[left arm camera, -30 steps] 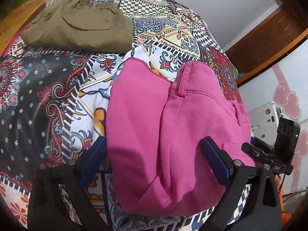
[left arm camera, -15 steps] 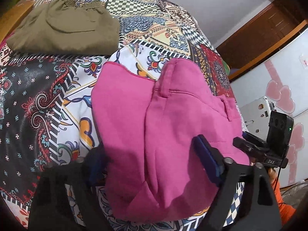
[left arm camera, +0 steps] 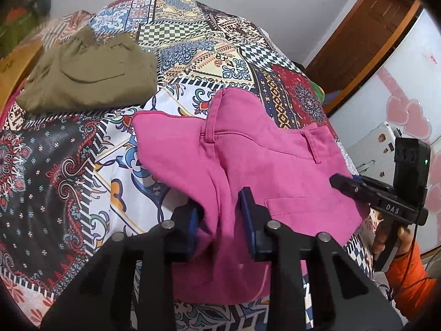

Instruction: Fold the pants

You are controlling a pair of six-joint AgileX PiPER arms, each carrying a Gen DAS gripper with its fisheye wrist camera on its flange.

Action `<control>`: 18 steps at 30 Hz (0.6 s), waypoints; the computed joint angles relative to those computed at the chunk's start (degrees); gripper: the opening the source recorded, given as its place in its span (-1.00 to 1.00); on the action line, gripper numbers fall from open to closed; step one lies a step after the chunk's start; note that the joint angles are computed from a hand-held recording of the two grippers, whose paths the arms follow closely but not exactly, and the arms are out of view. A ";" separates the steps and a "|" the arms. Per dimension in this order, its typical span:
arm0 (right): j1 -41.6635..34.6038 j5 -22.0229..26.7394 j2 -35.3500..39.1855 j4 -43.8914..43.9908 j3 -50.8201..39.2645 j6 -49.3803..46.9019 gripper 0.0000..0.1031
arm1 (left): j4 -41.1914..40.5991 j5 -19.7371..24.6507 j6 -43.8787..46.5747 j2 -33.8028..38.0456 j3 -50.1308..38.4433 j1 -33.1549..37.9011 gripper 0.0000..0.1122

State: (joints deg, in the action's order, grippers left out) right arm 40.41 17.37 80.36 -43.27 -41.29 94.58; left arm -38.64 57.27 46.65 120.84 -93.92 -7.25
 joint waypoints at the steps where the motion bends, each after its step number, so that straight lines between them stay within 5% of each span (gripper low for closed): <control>1: 0.49 0.79 -0.27 -0.89 -0.28 0.82 -0.60 | 0.17 -0.28 -0.23 -0.20 0.11 -0.20 -0.54; 18: 7.66 12.60 -2.17 -4.27 -8.40 0.70 -0.75 | -2.61 0.72 1.86 -8.58 5.12 2.61 -0.72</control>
State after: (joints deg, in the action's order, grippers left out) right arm 48.08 29.97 78.19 -47.53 -49.69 95.28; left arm -41.25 57.99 48.52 112.25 -88.80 -4.64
